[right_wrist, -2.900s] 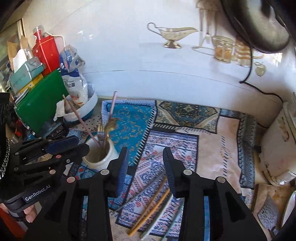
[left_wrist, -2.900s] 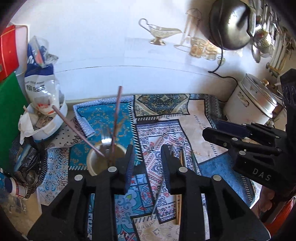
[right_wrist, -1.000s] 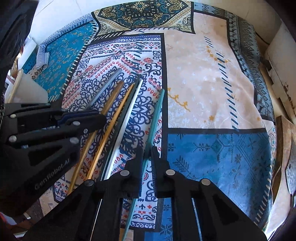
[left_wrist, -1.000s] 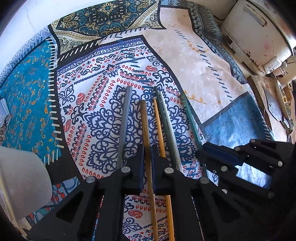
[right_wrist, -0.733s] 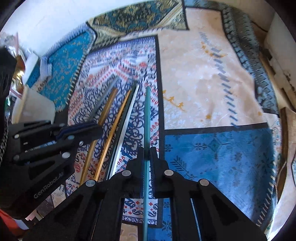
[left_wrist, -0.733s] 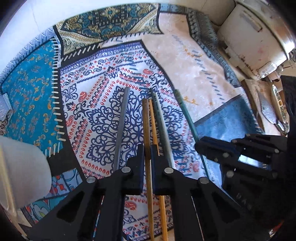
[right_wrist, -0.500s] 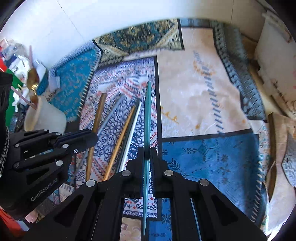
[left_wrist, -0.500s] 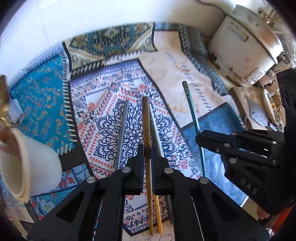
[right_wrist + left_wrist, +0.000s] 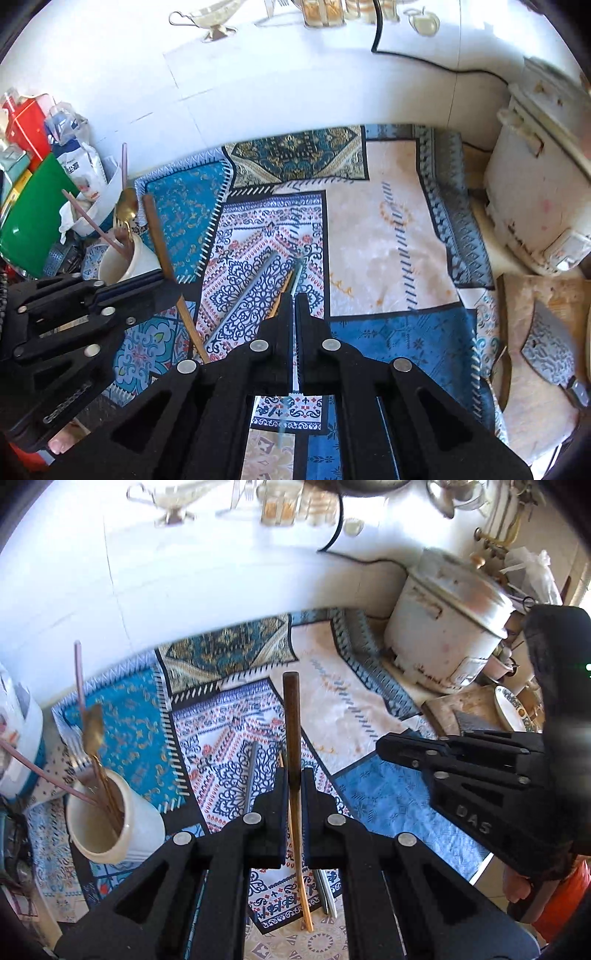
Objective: Organize utensils
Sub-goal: 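Lift both held chopsticks and carry them over the white cup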
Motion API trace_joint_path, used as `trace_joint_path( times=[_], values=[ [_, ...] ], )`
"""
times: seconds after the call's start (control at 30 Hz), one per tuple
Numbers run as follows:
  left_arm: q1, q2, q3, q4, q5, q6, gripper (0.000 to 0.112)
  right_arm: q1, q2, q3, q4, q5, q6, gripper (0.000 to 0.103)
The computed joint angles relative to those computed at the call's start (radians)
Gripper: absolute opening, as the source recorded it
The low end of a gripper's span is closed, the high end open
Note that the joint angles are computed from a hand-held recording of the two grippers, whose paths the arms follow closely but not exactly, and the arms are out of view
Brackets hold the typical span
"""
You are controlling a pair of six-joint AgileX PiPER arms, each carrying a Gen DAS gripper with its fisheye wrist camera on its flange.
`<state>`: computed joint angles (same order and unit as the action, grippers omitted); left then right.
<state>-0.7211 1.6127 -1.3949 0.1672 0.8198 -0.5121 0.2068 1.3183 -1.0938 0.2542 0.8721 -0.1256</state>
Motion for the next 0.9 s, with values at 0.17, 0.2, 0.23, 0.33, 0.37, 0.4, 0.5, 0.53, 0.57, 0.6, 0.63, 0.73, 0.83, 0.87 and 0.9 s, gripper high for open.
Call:
trace_joint_path(
  times=[0.17, 0.2, 0.23, 0.33, 0.37, 0.4, 0.5, 0.53, 0.57, 0.6, 0.63, 0.73, 0.83, 0.87, 0.9],
  values=[
    [-0.009, -0.049, 0.026, 0.041, -0.007, -0.047, 0.004, -0.031, 0.034, -0.006, 0.06, 0.042, -0.066, 0.003],
    [-0.014, -0.057, 0.034, 0.058, -0.009, -0.065, 0.004, -0.033, 0.045, -0.004, 0.064, 0.049, -0.072, 0.005],
    [-0.018, -0.068, 0.042, 0.075, -0.008, -0.083, 0.004, -0.027, 0.059, -0.004, 0.059, 0.055, -0.074, 0.009],
    [-0.021, -0.108, 0.068, 0.12, 0.001, -0.14, 0.004, 0.014, 0.113, 0.003, 0.03, 0.048, -0.05, 0.017],
    [-0.022, -0.121, 0.076, 0.134, 0.005, -0.158, 0.004, 0.022, 0.127, 0.005, 0.033, 0.047, -0.052, 0.018],
    [-0.021, -0.134, 0.086, 0.148, 0.01, -0.173, 0.004, 0.033, 0.147, 0.007, 0.039, 0.043, -0.055, 0.018],
    [-0.013, -0.178, 0.118, 0.185, 0.022, -0.211, 0.004, 0.067, 0.205, 0.002, 0.059, 0.033, -0.048, 0.018],
    [-0.009, -0.196, 0.129, 0.196, 0.028, -0.222, 0.004, 0.076, 0.223, -0.002, 0.07, 0.031, -0.048, 0.018],
    [-0.004, -0.209, 0.138, 0.201, 0.03, -0.229, 0.004, 0.086, 0.244, -0.007, 0.084, 0.027, -0.049, 0.018],
    [0.004, -0.225, 0.15, 0.203, 0.032, -0.233, 0.004, 0.101, 0.268, -0.015, 0.086, 0.02, -0.038, 0.018],
    [0.01, -0.239, 0.159, 0.209, 0.036, -0.238, 0.004, 0.113, 0.283, -0.023, 0.081, 0.017, -0.025, 0.018],
    [0.042, -0.28, 0.188, 0.202, 0.037, -0.236, 0.004, 0.155, 0.346, -0.059, 0.064, 0.002, 0.023, 0.018],
    [0.07, -0.316, 0.214, 0.184, 0.032, -0.223, 0.004, 0.198, 0.403, -0.097, 0.012, -0.006, 0.093, 0.018],
    [0.079, -0.327, 0.22, 0.183, 0.032, -0.219, 0.004, 0.206, 0.415, -0.106, 0.006, -0.003, 0.102, 0.018],
    [0.082, -0.336, 0.228, 0.184, 0.031, -0.219, 0.004, 0.214, 0.428, -0.117, -0.006, 0.003, 0.12, 0.018]
  ],
)
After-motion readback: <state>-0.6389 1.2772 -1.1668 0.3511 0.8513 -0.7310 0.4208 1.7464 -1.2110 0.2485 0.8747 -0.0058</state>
